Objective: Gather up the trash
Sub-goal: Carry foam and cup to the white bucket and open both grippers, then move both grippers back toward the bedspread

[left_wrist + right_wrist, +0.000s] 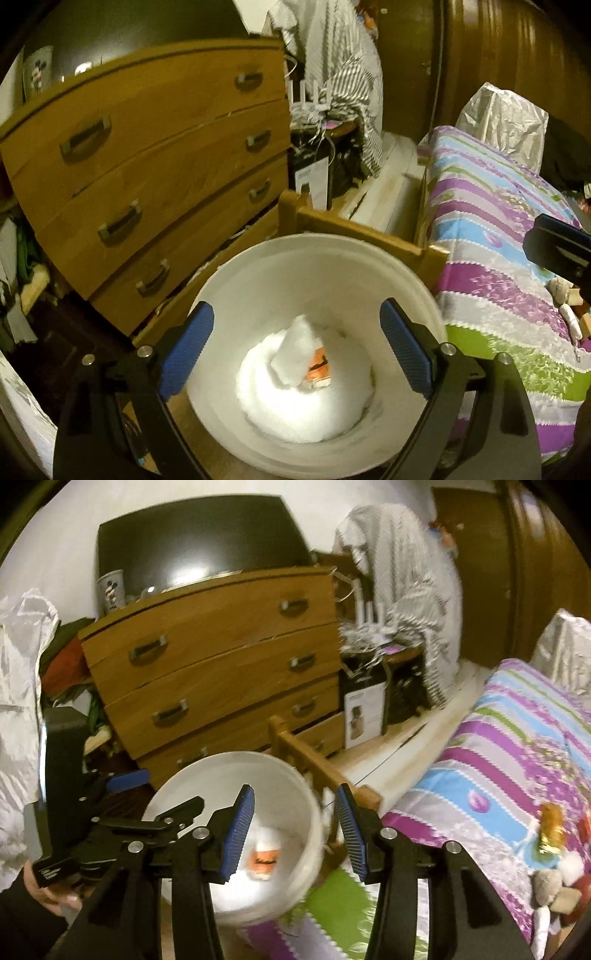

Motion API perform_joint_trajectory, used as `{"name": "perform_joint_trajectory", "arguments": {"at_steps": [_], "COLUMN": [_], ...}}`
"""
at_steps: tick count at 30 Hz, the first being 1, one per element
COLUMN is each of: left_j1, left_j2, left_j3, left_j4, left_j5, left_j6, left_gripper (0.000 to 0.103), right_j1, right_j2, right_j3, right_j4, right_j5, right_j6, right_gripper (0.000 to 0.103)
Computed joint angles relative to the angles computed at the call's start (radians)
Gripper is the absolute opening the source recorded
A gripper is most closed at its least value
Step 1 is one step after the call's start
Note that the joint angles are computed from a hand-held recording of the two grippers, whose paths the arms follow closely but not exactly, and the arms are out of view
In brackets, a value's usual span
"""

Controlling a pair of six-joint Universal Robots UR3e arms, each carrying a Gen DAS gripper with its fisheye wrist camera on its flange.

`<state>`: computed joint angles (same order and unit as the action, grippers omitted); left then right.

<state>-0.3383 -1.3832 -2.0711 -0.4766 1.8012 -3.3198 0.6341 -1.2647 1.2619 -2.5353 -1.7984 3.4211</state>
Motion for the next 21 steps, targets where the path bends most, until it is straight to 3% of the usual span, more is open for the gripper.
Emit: {"name": "perform_joint_trajectory", "arguments": {"at_steps": [6, 10, 13, 18, 21], "left_j1": [-0.214, -0.337, -0.421, -0.522, -0.567], "left_j2": [-0.093, -0.162, -0.232, -0.361, -0.441], "left_j3": [0.105, 0.185, 0.259, 0.368, 0.435], "left_j4": [0.037, 0.044, 0.04, 0.021, -0.005], "left_j5": [0.172, 0.229, 0.243, 0.254, 0.234], "left_j6": [-0.079, -0.127, -0.149, -0.19, -0.218], "left_gripper": [0.092, 0.093, 0.095, 0.096, 0.096], "right_j1": [0.067, 0.115, 0.123, 0.112, 0.083], "right_j2": [-0.168, -0.293, -0.408, -0.655, -0.878], "right_j3": [0.31, 0.544, 0.713, 0.982, 1.138], "right_j4": [-0.26, -0.436, -0.508, -0.486, -0.364], "right_j5": [-0.26, -0.449, -0.534, -0.615, -0.657], "right_j6": [-0.04, -0.071, -0.074, 0.009, 0.07], "right_gripper": [0.054, 0.062, 0.068, 0.073, 0.074]}}
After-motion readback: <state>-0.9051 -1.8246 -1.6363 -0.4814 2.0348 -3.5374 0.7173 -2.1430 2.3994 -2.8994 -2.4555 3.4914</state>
